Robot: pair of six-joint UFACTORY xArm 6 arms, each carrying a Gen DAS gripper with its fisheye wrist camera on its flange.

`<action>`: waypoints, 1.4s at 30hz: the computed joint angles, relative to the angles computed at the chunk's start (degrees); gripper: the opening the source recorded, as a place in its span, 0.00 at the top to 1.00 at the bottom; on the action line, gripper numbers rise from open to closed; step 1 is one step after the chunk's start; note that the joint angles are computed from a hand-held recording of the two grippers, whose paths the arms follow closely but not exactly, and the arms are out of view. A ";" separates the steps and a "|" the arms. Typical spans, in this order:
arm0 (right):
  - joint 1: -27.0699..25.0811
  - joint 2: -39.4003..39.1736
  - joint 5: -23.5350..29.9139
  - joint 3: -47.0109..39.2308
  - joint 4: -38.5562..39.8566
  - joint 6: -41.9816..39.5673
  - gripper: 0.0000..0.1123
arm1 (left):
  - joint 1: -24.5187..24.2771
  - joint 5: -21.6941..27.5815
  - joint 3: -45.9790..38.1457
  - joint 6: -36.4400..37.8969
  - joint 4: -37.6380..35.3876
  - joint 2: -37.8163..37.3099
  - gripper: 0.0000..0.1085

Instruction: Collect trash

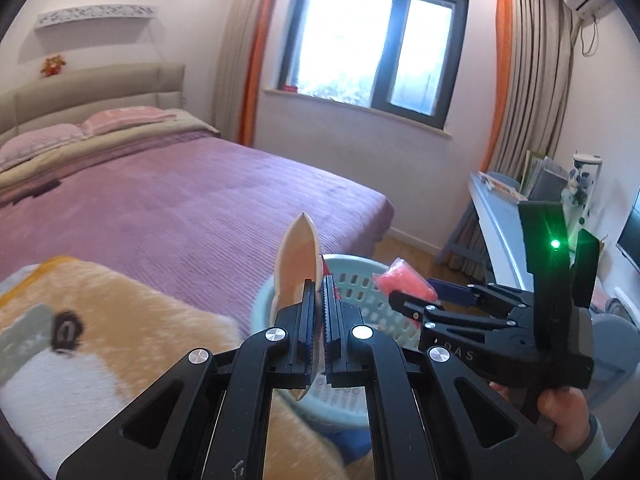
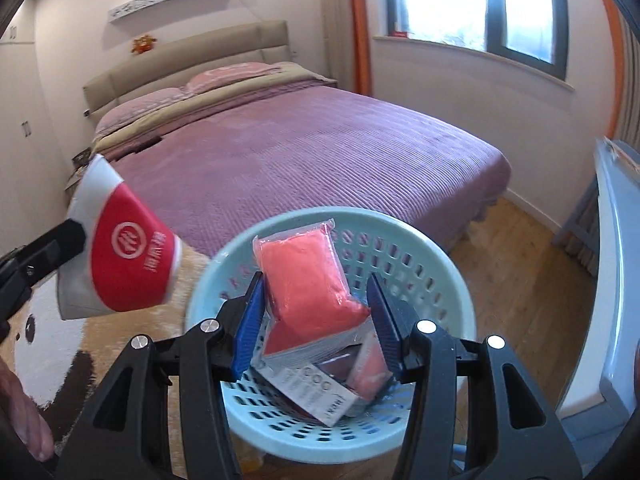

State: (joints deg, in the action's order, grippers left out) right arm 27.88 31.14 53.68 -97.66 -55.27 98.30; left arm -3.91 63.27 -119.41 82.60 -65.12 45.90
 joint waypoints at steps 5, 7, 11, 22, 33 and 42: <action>-1.89 -1.71 -2.91 4.15 1.46 2.17 0.53 | -2.43 0.03 -3.68 -3.14 3.12 3.04 0.98; -2.63 -1.58 -4.45 4.61 2.85 2.05 0.44 | -3.01 0.40 -7.24 -5.75 4.88 5.50 0.85; -3.15 -2.93 -6.58 7.58 2.93 4.03 0.38 | -2.97 -3.27 -2.57 -3.09 3.51 3.57 0.51; 1.07 -1.42 -3.25 2.54 2.76 1.99 0.38 | 3.40 2.07 -7.53 -8.89 3.27 6.39 0.33; 5.86 1.09 0.17 -4.40 0.11 2.76 0.34 | 8.22 -9.36 11.39 2.77 -5.10 -5.59 0.15; 10.48 2.83 8.93 -7.57 -9.56 8.02 0.34 | 9.17 -23.51 26.97 28.69 -28.84 -14.50 0.12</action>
